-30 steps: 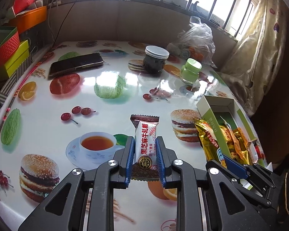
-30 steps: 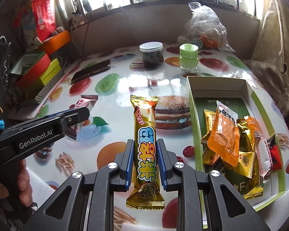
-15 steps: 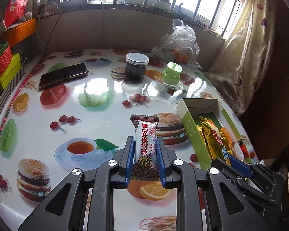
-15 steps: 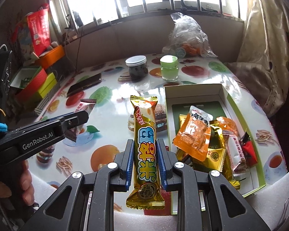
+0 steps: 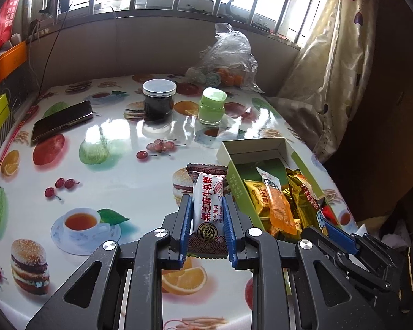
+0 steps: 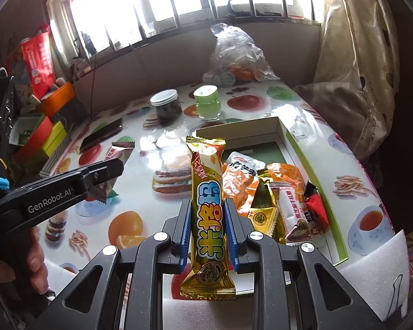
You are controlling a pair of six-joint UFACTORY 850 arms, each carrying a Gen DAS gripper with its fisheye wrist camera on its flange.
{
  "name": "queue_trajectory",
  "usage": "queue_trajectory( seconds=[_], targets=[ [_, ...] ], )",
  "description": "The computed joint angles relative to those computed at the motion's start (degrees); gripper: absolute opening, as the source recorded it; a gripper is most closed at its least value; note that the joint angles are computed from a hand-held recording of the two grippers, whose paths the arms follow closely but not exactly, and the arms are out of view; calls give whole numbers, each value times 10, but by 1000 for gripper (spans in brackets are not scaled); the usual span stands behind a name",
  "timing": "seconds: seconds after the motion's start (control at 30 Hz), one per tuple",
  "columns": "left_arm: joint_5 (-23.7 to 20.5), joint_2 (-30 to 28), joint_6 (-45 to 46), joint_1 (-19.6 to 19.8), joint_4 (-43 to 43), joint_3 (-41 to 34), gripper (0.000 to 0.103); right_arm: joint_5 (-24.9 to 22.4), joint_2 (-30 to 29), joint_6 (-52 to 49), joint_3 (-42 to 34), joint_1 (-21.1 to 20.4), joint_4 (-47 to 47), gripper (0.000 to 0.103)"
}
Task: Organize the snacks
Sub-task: 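Carry the biscuit packet and wafer bar over the green box, then lower both snacks into the green box and open both grippers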
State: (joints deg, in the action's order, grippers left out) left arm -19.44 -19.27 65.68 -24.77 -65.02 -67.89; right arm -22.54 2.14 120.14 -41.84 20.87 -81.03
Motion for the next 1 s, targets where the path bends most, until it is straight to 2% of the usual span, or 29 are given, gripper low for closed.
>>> queue_trajectory(
  seconds=[0.6,1.0],
  targets=[
    [-26,-31,-30,-40,36,-42,23,-23,43,7,43,-33,24,22],
    [-42,-74,-101,-63,102,-82,23,-16,39,-26,53,-67,50,22]
  ],
)
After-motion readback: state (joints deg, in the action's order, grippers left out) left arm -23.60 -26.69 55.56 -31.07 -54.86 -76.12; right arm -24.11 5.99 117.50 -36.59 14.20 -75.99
